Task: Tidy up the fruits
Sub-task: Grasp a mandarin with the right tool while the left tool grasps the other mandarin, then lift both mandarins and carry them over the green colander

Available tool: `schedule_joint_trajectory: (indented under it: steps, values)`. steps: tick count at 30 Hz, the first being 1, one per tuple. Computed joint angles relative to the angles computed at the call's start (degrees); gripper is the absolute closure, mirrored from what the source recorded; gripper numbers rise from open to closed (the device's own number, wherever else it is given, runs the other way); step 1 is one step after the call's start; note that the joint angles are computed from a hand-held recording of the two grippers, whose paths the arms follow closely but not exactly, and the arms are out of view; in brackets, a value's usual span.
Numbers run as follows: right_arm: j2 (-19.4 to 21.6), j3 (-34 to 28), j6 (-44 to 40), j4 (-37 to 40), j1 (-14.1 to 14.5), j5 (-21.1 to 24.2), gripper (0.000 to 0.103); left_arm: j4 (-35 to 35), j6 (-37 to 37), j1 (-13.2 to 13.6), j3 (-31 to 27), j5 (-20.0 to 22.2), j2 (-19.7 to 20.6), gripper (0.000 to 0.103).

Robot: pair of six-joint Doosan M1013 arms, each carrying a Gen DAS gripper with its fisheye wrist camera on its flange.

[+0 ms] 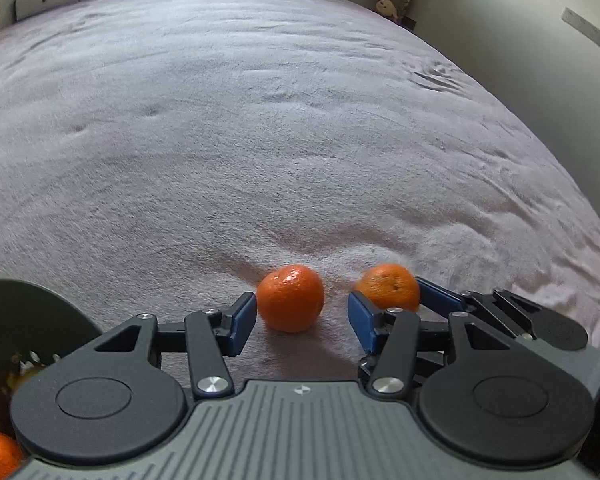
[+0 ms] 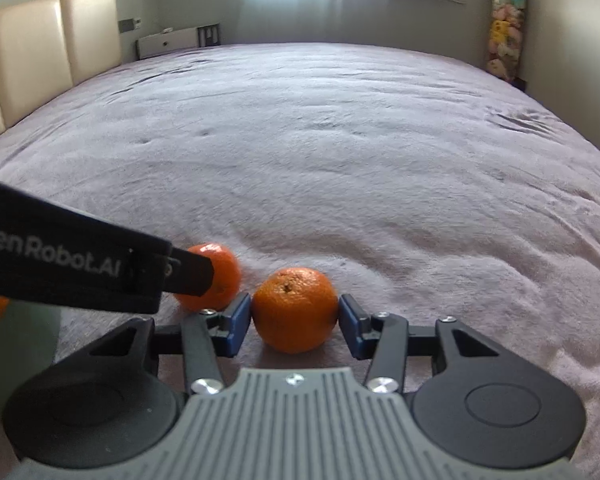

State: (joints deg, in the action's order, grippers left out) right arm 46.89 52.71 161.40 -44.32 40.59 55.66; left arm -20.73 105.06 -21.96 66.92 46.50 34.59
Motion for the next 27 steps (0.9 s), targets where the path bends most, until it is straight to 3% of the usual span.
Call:
schedule_joint_trajectory:
  steps: [4, 11, 17, 20, 27]
  values:
    - [-0.5, 0.8, 4.2, -1.0, -0.2, 3.6, 0.058, 1.7, -6.5, -0.1, -2.1, 2.4, 1.4, 0.041]
    - [-0.9, 1.8, 5.8, -0.8, -0.4, 2.4, 0.058, 6.6, -14.2, -0.8, -4.4, 4.8, 3.4, 0.041]
    - [-1.2, 2.3, 6.4, -0.5, -0.6, 1.6, 0.058, 4.7, -15.8, -0.6, -5.3, 5.5, 4.3, 0.041]
    - [-1.1, 2.1, 5.9, -0.2, -0.6, 1.9, 0.058, 2.9, -15.1, -0.4, -5.3, 5.5, 4.4, 0.050]
    - [-1.1, 1.5, 4.8, 1.2, -0.8, 2.1, 0.058, 3.8, -15.7, -0.5, -4.4, 4.5, 3.4, 0.053]
